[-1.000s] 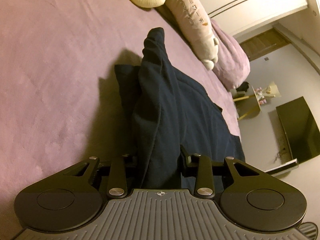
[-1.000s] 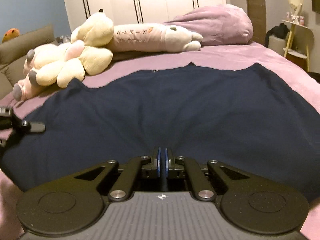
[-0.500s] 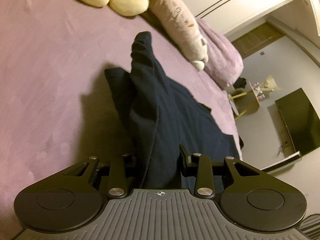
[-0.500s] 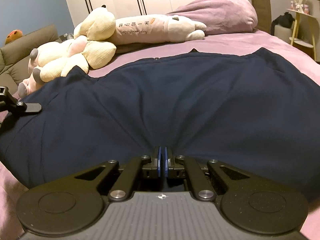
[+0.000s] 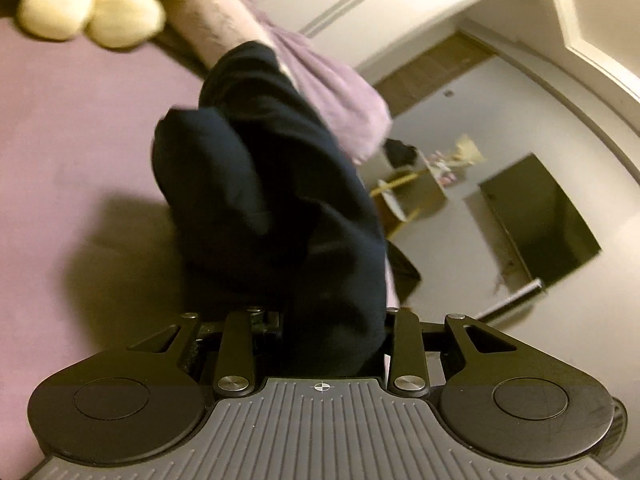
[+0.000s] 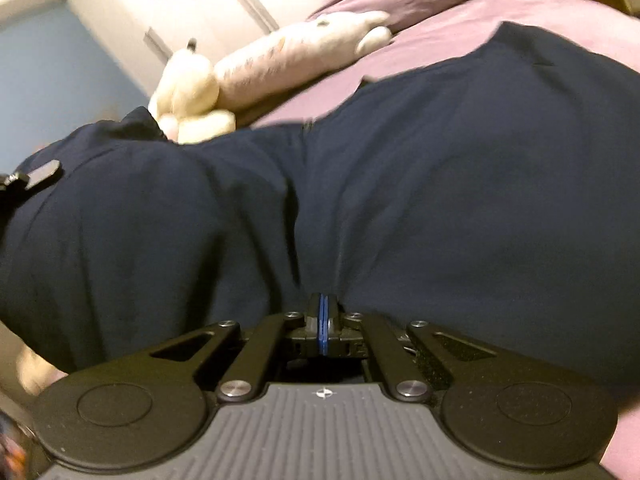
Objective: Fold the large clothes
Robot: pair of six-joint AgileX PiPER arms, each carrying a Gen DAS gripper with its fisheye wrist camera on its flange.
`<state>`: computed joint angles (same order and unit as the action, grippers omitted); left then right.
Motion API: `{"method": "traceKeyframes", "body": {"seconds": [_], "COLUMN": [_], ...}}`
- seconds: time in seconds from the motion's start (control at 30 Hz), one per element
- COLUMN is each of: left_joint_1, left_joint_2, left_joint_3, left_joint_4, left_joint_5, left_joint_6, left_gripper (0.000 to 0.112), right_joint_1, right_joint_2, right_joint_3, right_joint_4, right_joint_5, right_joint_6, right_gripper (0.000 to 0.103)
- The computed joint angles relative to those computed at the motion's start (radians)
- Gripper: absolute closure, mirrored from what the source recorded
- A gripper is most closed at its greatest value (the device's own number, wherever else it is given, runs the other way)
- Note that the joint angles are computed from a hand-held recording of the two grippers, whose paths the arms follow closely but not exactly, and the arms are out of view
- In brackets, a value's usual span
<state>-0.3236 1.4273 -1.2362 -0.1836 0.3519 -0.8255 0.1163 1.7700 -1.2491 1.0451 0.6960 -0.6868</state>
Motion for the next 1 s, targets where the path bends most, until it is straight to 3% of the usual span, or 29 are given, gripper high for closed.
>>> {"method": "traceKeyframes", "body": {"seconds": [0.1, 0.23, 0.33, 0.53, 0.6, 0.67, 0.77, 0.9, 1.0], "left_joint_1": [-0.066, -0.127, -0.168, -0.266, -0.302, -0.318, -0.328, -0.331, -0.330], "left_joint_2": [0.133, 0.316, 0.466, 0.698, 0.713, 0.704, 0.667, 0.660, 0.619], "left_joint_3": [-0.138, -0.307, -0.458, -0.729, -0.758, -0.756, -0.712, -0.702, -0.658], "left_joint_4": [0.058, 0.024, 0.046, 0.265, 0.365, 0.387, 0.390, 0.382, 0.371], "left_joint_5": [0.004, -0.001, 0.039, 0.163, 0.190, 0.180, 0.144, 0.134, 0.134], "left_joint_6": [-0.056, -0.030, -0.045, -0.148, -0.165, -0.144, -0.133, -0.090, -0.065], "left_gripper": [0.078, 0.078, 0.077, 0.059, 0.049, 0.031, 0.021, 0.021, 0.021], "right_joint_1": [-0.084, -0.189, -0.263, -0.343, -0.365, -0.390, -0.391, -0.353, -0.324], "right_joint_2": [-0.055, -0.099, -0.111, -0.127, -0.120, -0.103, -0.061, 0.063, 0.179], "right_joint_3": [0.053, 0.095, 0.112, 0.105, 0.081, 0.045, -0.045, -0.243, -0.411], "right_joint_4": [0.059, 0.056, 0.071, 0.088, 0.092, 0.121, 0.169, 0.197, 0.086], "right_joint_5": [0.016, 0.016, 0.029, 0.021, 0.018, 0.049, 0.090, 0.200, 0.282], "right_joint_6": [-0.044, -0.060, -0.087, -0.131, -0.127, -0.132, -0.157, -0.148, -0.033], "right_gripper": [0.103, 0.103, 0.103, 0.102, 0.097, 0.097, 0.097, 0.097, 0.095]}}
